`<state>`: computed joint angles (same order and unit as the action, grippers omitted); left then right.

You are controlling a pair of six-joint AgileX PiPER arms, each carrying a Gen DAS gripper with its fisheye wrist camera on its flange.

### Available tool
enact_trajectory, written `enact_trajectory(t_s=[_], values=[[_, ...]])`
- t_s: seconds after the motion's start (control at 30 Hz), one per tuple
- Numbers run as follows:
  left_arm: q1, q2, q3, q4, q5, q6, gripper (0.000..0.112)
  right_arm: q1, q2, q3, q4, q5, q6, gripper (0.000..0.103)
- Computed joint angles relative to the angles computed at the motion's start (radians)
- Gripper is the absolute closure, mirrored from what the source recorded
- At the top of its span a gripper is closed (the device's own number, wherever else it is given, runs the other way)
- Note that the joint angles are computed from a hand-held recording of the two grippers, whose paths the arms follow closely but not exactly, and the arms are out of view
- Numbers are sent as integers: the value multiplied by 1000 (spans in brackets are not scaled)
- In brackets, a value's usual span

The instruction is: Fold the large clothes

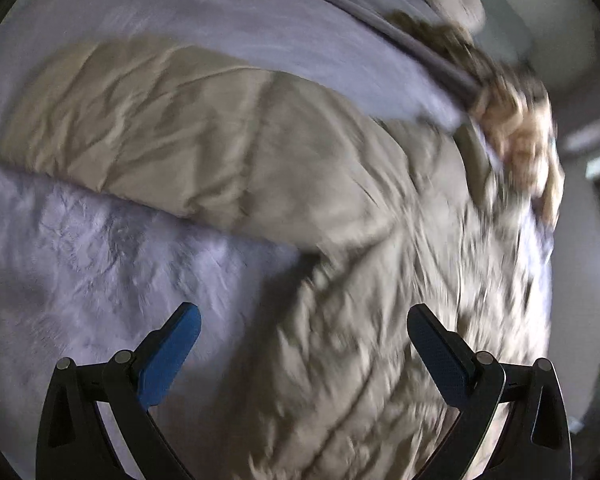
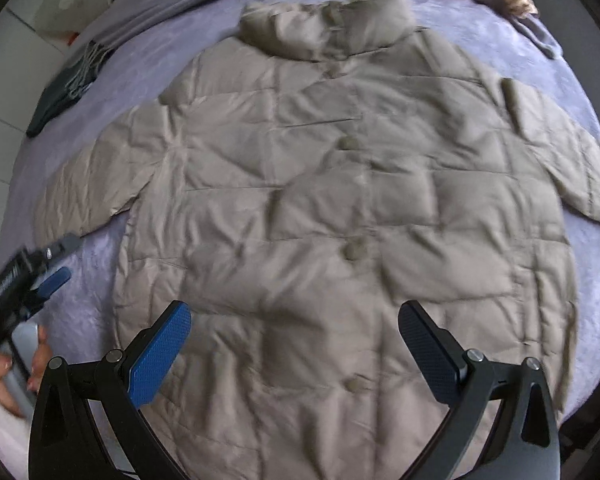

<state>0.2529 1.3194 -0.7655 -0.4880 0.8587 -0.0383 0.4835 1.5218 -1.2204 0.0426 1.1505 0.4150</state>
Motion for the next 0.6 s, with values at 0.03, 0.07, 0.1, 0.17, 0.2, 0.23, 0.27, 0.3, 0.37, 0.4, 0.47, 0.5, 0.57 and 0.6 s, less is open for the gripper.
enact_trajectory(t_s=[0.03,0.07,0.1,0.17,0.2,0.23,0.27,0.3,0.37,0.4,0.47,0.5,0.57,0.6], values=[[56,25,20,-63,-23,70,9,20,19,2,4,-25,7,0],[89,50,29,-110,-44,126,9,35,37,-2,4,-38,13,0],[132,89,39,-173,-67,203,9,51,67,-16,-1,-45,20,0],[192,161,47,-234,-110,297,9,72,111,-32,-3,-67,27,0],[209,196,38,-263,-130,341,9,79,132,-40,-5,-83,32,0],[232,237,26,-283,-155,376,9,87,152,-47,-9,-99,39,0],[252,264,18,-306,-179,413,9,88,165,-54,-8,-111,39,0],[276,296,2,-332,-202,452,9,92,183,-62,-8,-128,41,0],[317,361,-51,-379,-222,510,9,96,218,-89,-9,-144,44,0],[343,397,-85,-398,-224,530,9,98,238,-106,-7,-151,44,0],[369,440,-137,-422,-237,548,9,103,271,-142,-7,-166,38,0],[371,453,-155,-420,-250,548,10,104,284,-160,-4,-168,32,0],[349,476,-199,-336,-310,464,38,105,316,-198,9,-175,16,0],[338,493,-223,-277,-331,408,51,104,334,-219,19,-179,7,0]])
